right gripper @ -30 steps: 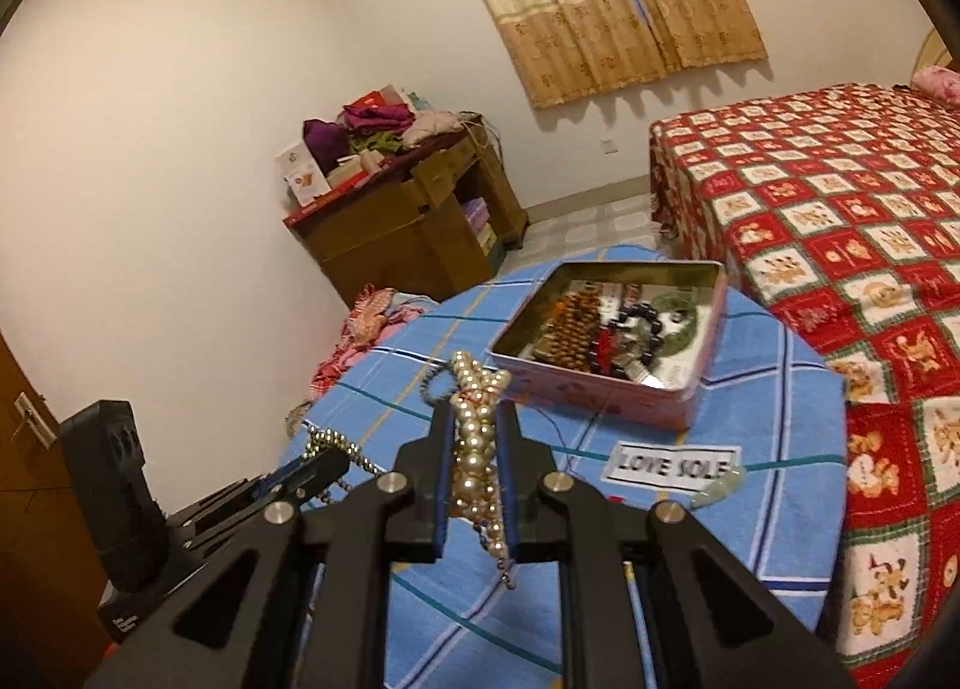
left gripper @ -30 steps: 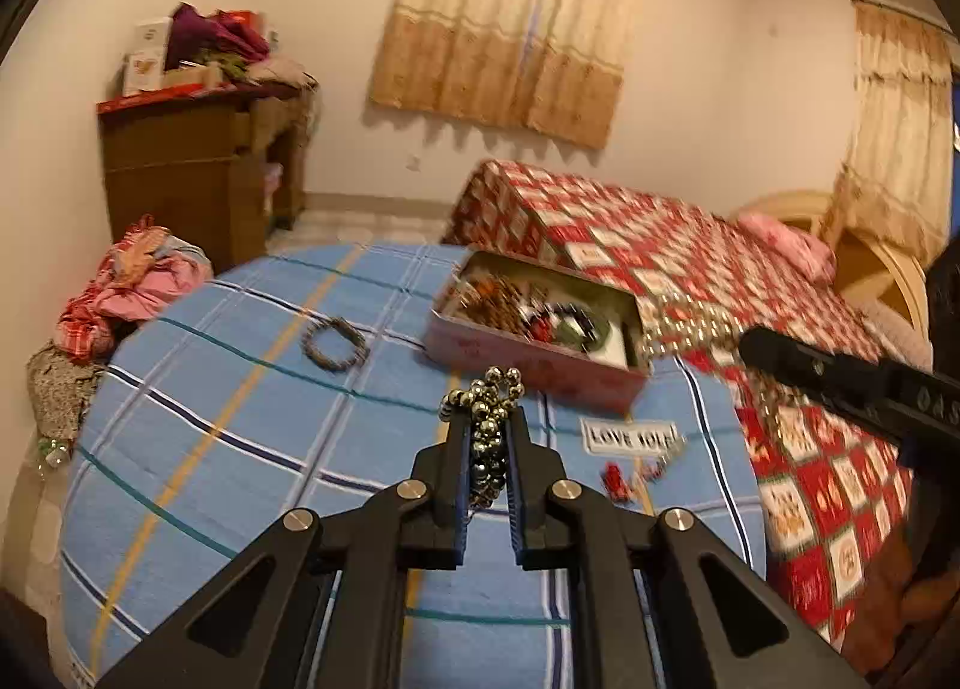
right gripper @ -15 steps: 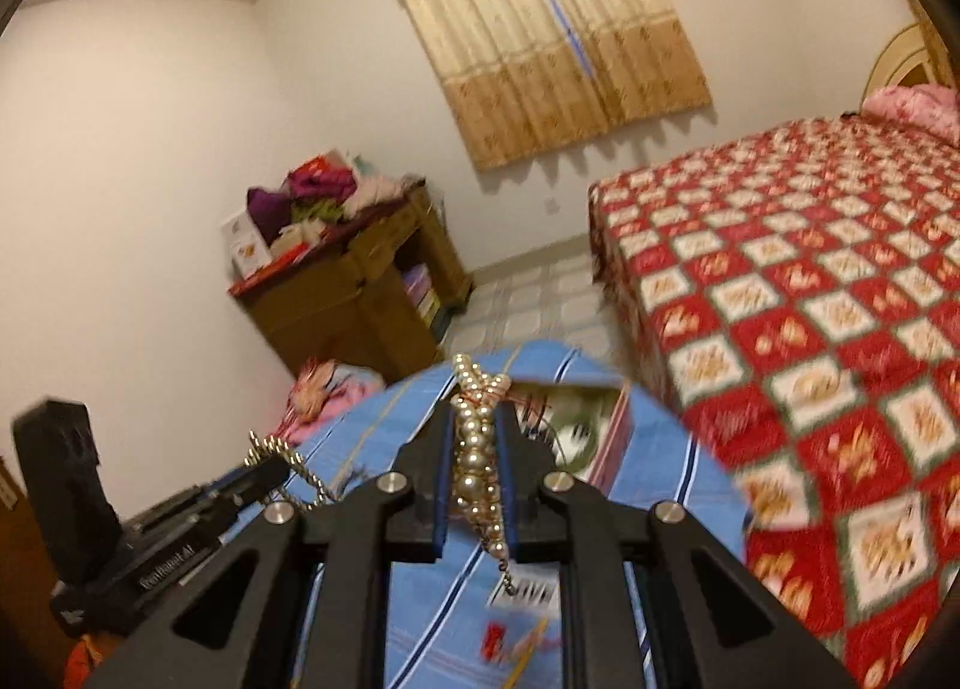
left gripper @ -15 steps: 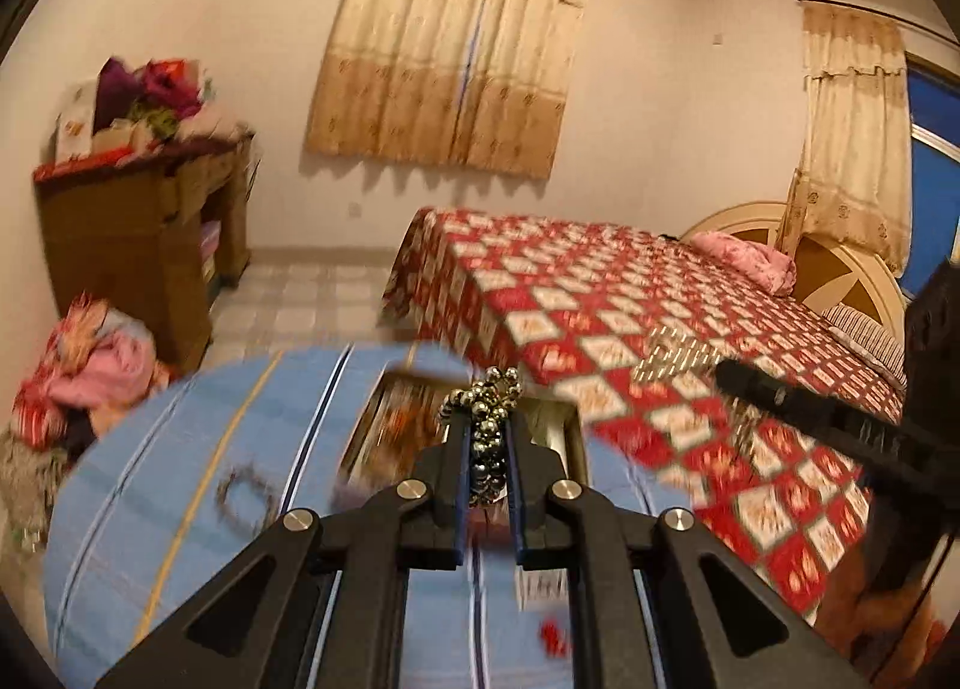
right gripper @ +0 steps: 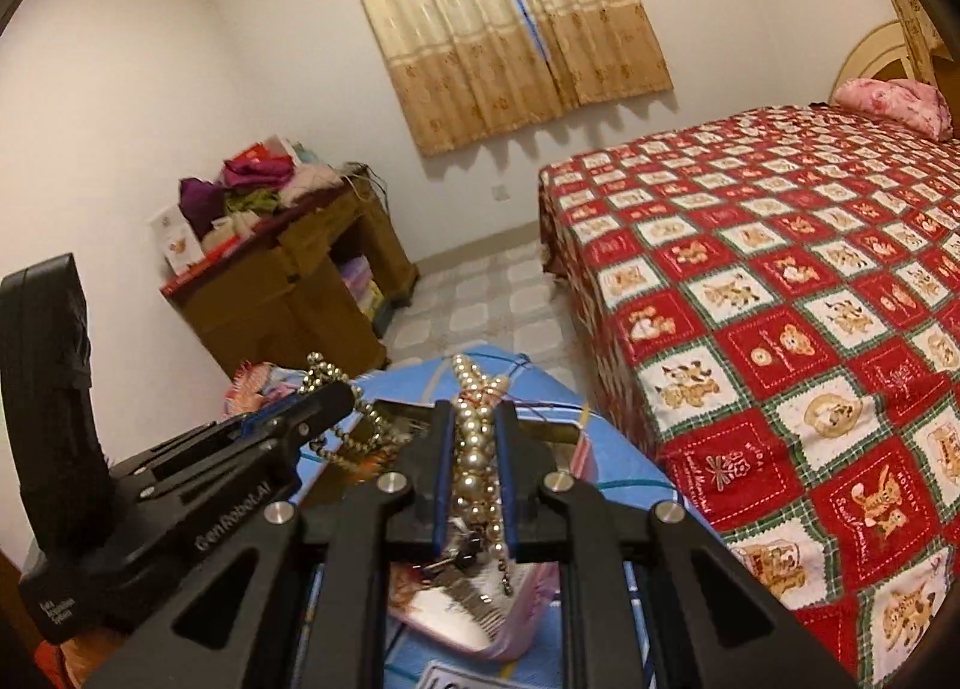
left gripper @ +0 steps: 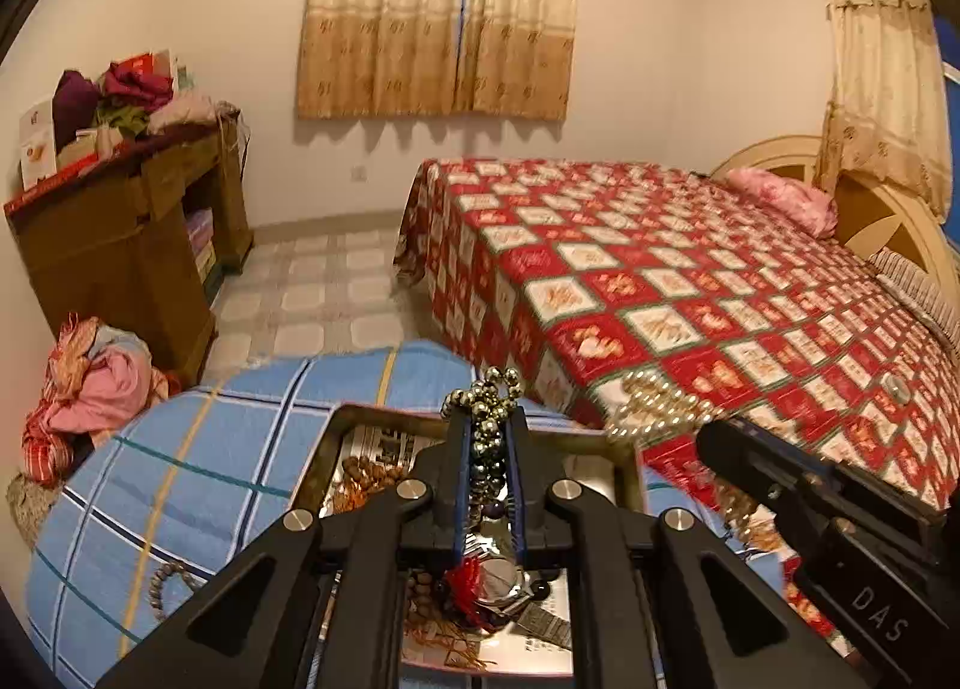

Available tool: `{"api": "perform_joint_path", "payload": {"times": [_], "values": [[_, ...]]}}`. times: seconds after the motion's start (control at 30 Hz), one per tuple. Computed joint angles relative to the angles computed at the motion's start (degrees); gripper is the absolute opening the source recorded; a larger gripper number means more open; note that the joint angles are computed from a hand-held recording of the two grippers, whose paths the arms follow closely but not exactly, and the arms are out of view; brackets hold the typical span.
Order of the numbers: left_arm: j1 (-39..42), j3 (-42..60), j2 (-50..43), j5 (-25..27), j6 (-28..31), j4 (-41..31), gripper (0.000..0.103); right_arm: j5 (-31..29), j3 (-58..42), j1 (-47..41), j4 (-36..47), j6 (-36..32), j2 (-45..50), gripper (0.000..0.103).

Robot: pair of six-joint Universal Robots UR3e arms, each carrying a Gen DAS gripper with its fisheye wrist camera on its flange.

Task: Organize jewelry
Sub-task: 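Carry the gold chain and pearl necklace over the pink tin and release both, then grasp the dark bead bracelet with the left tool and lift it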

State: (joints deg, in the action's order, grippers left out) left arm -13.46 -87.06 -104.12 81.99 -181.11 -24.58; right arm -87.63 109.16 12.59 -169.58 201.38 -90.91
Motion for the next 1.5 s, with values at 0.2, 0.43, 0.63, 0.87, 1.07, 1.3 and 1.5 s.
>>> {"api": "perform_joint_path", "payload": {"times": [0.2, 0.43, 0.63, 0.87, 1.07, 1.3, 1.5], "values": [[-0.8, 4.5, -5.3, 4.1, 0.1, -2.9, 0.009, -3.7, -3.6, 1.9, 0.6, -1.6, 6.1, 0.016], [-0.8, 5.6, -7.8, 6.2, 0.8, -4.5, 0.009, -4.0, -4.2, 3.2, 0.0, -1.5, 9.8, 0.016], [-1.6, 7.2, -10.6, 8.5, 1.3, -4.8, 0.009, -5.0, -4.1, 4.1, -1.2, -1.0, 12.2, 0.016], [-2.8, 8.3, -13.5, 10.6, 3.0, -4.7, 0.009, -5.1, -3.9, 4.9, -2.1, -0.6, 14.0, 0.016], [-2.9, 8.6, -14.8, 12.5, 3.9, -3.6, 0.01, -0.8, -3.0, 2.9, -2.2, -0.9, 13.1, 0.017], [-1.1, 10.0, -12.5, 8.6, 1.8, -10.1, 0.03, 13.6, 2.1, -3.8, -5.4, -0.3, 7.3, 0.084], [-1.8, 0.1, -2.8, 10.7, 1.7, -1.5, 0.077, 15.2, 6.0, -5.8, -4.2, 1.7, -3.0, 0.084]]}}
